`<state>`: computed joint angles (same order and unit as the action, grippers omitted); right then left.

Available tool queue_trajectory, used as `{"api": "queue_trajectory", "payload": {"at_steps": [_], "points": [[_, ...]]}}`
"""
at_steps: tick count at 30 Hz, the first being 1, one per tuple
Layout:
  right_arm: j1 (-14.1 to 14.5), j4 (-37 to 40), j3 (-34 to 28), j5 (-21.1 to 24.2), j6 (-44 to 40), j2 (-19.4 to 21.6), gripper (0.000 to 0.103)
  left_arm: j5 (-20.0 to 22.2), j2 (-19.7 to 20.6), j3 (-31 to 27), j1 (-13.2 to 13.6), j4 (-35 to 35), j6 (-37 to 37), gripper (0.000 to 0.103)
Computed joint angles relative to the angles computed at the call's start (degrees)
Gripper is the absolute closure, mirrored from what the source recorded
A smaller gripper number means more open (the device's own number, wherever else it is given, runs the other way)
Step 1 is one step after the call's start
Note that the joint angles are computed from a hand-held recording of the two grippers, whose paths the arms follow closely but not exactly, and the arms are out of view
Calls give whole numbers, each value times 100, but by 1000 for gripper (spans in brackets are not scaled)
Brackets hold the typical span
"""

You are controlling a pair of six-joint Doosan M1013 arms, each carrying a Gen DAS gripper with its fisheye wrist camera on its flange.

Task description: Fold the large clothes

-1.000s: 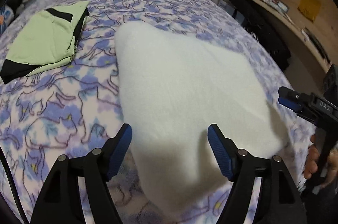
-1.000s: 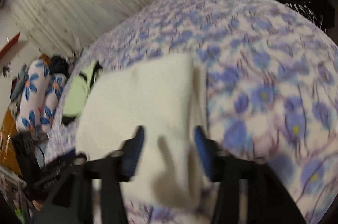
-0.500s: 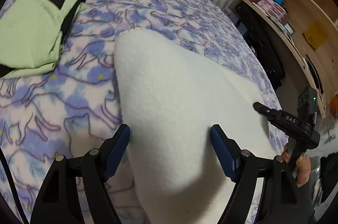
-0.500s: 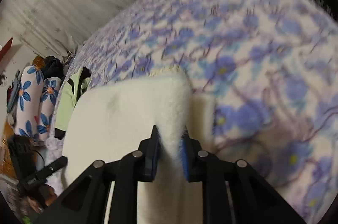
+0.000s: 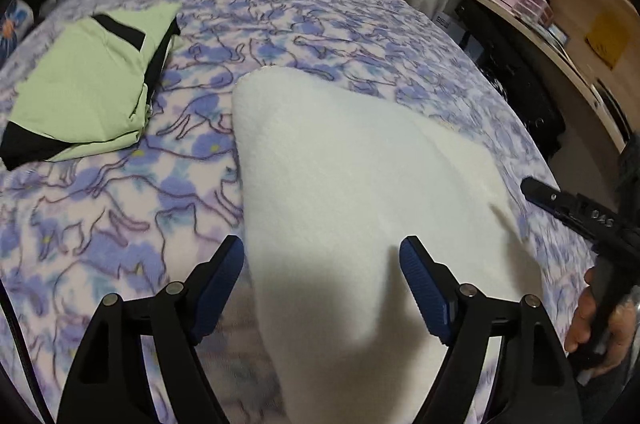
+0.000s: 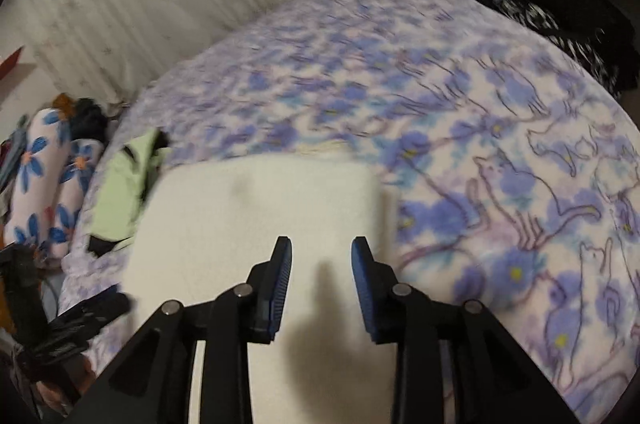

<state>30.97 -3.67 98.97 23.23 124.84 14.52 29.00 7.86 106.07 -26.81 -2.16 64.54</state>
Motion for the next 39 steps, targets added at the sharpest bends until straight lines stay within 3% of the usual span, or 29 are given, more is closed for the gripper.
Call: {"api": "queue_trajectory", "payload": {"at_steps": [6,9,13,17,21,25,28,39], "points": [[432,305,177,-261,-382,-133,71,15,-306,247,-423,776,-695,29],[499,616,223,-257,-605,-97,68,38,-324,318,-554,949,-949,31],[497,339,241,-40,-60,25,65,171,-283,357,-683,1792,-1771,31],[404,-168,594,-351,789,-117,68,166,-262,438,-533,1284,-1600,31],[424,-1177,889,-580,2083,-323,68,-58,-323,606,-322,394,-1131,32],[558,-2016,904,-286,2894,-372,68,-12,-404,654,-377,744,-1474,31],[655,-2278,846,-11,3112,-369,66,52,-449,655,-418,949,-1720,31],[723,-1973,882,175,3090,-521,65,198,-706,677,-536,1285,-2063,31]]}}
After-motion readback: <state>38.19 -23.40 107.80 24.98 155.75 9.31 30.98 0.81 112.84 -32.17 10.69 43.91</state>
